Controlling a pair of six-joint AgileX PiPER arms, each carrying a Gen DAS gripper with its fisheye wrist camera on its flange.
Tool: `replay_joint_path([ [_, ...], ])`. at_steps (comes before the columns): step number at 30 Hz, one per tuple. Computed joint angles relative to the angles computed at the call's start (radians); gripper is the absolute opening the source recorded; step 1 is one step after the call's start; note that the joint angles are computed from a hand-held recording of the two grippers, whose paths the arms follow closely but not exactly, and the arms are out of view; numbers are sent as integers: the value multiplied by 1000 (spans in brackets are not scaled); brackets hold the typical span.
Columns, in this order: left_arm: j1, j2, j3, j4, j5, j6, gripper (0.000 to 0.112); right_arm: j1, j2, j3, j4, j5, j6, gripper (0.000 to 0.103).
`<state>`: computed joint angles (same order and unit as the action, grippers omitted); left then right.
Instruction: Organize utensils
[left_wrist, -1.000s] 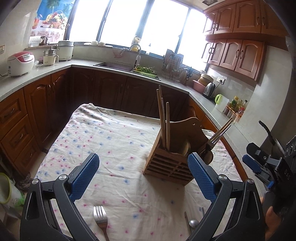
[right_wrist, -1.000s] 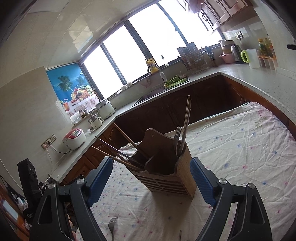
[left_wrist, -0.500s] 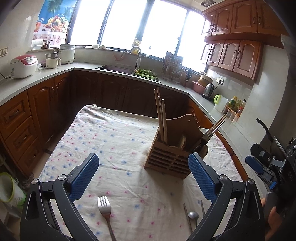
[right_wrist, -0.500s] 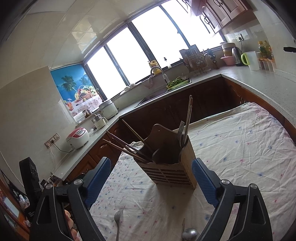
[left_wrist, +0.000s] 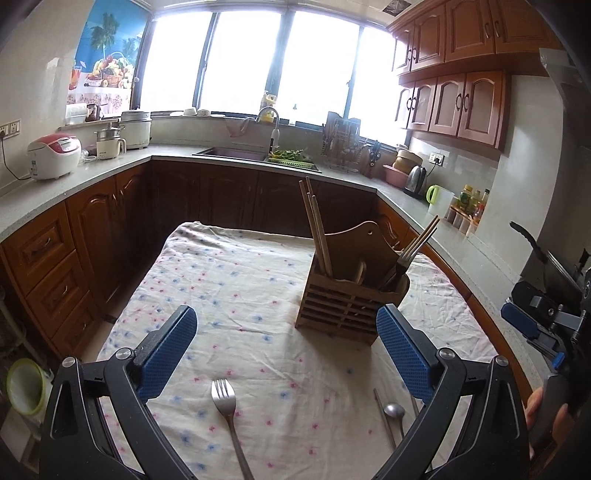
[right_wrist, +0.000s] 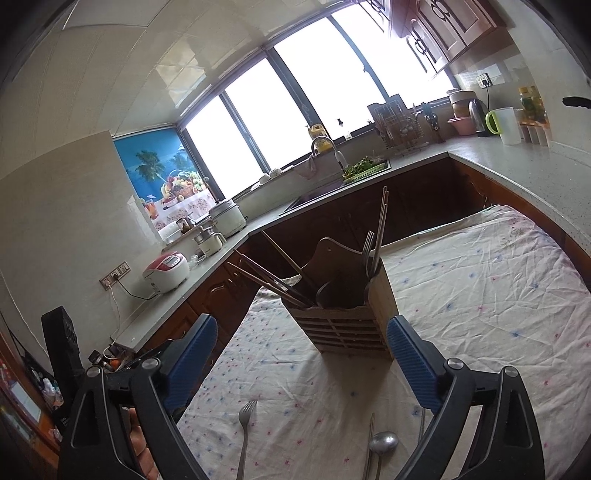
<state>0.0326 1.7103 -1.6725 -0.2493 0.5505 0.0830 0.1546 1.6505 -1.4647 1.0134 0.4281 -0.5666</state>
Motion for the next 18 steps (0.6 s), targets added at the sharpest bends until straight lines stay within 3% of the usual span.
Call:
replay_joint_path([
  [3, -6, -42, 65, 8, -27, 26, 101, 5, -42, 54, 40, -23, -62, 98],
  [11, -77, -153, 221, 276, -95, -165, 103, 27, -136, 164, 79, -72, -167, 101],
  [18, -107, -210, 260, 390, -105, -241, 103, 65, -227, 213, 46, -135, -225, 102],
])
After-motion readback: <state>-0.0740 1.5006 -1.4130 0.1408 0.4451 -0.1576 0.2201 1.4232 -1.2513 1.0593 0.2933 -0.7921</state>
